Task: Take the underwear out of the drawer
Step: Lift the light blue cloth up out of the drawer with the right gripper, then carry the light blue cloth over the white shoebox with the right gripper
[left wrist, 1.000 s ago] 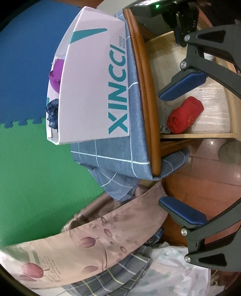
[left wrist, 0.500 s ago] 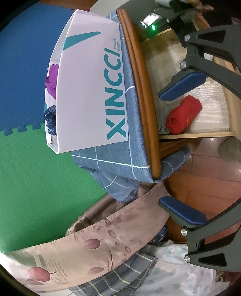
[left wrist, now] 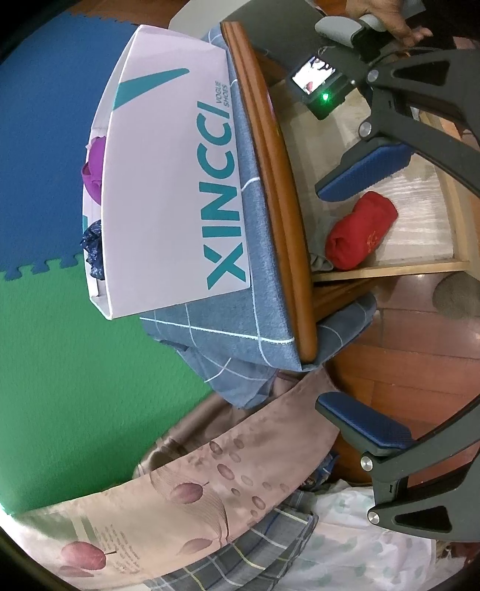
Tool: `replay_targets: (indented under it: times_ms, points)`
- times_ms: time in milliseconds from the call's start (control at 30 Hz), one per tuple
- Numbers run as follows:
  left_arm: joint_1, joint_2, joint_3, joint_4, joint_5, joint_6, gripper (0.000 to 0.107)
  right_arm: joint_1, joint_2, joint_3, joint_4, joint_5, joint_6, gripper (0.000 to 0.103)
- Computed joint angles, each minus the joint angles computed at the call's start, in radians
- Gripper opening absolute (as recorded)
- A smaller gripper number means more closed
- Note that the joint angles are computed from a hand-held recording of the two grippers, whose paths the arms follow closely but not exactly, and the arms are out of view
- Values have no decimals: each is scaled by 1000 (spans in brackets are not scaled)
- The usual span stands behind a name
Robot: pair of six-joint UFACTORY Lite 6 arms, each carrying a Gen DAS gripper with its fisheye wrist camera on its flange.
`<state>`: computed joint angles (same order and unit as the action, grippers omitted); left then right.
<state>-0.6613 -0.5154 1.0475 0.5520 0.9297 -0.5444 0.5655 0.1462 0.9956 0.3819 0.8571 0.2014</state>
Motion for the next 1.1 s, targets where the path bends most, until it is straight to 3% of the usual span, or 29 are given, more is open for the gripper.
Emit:
replay_targets:
  times_ms: [167, 567, 667, 833, 1100]
  points:
    - [15, 2, 7, -29, -11, 23, 103, -45, -229, -95, 19, -19, -9, 42]
    - [120, 18, 23, -196, -51, 145, 103, -256, -773, -220, 261, 118, -70, 42]
    - [110, 28, 24, -187, -49, 137, 103, -408, -824, -206, 373, 204, -167, 42]
    - [69, 32, 21, -153, -37, 108, 103, -479, -859, -103, 442, 262, -179, 42]
    - [53, 29, 14, -142, -31, 88, 103, -597, -754, 210, 502, 366, -172, 42]
